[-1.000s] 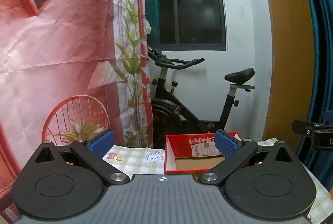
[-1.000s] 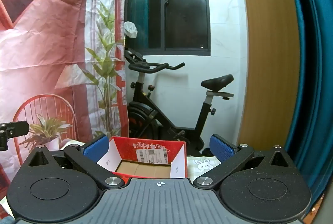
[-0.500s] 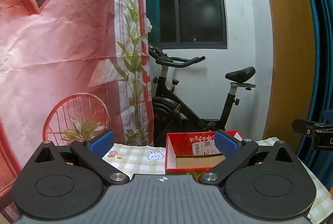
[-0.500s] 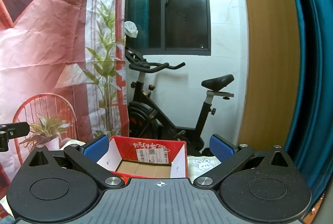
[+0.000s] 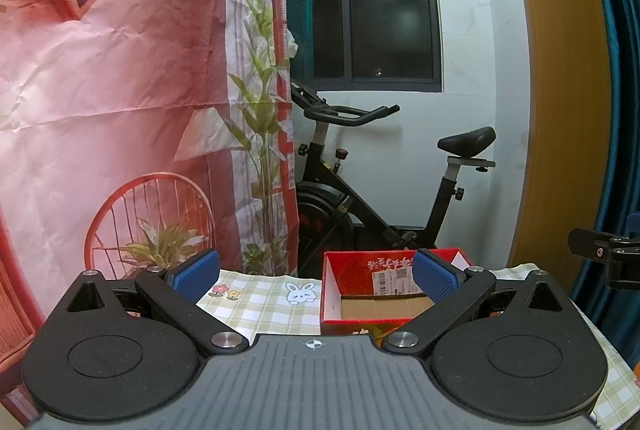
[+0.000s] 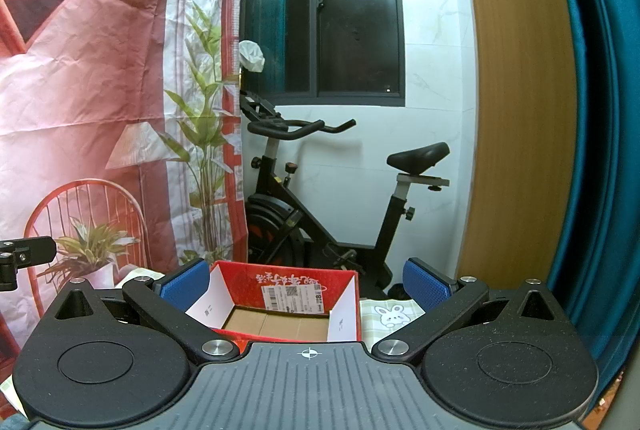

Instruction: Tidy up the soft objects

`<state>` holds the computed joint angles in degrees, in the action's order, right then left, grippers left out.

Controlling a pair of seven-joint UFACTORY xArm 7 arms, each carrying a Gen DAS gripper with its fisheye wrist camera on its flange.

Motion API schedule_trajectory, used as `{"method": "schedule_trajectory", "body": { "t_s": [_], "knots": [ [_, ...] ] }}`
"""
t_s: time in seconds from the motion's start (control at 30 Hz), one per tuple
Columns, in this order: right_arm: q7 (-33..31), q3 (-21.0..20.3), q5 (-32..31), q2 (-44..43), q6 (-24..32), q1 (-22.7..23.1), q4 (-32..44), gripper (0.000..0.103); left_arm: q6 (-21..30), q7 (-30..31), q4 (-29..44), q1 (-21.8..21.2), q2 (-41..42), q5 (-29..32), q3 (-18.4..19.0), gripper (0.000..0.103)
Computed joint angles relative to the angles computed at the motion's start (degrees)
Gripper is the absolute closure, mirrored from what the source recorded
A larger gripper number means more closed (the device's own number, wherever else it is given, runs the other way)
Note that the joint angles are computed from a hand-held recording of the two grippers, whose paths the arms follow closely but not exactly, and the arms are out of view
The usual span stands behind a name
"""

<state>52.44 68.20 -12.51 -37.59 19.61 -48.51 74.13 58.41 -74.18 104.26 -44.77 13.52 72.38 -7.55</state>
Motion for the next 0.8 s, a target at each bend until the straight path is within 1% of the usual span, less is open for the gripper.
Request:
{"method": "schedule_trajectory", "body": {
  "t_s": [0.8],
  "knots": [
    [-0.06,-0.06,-0.12,0.11,-0.03,0.04,0.0,0.0,0.34,-0.12,0.0,0.03,-0.11,-0.14,-0.07,0.0]
  ]
}}
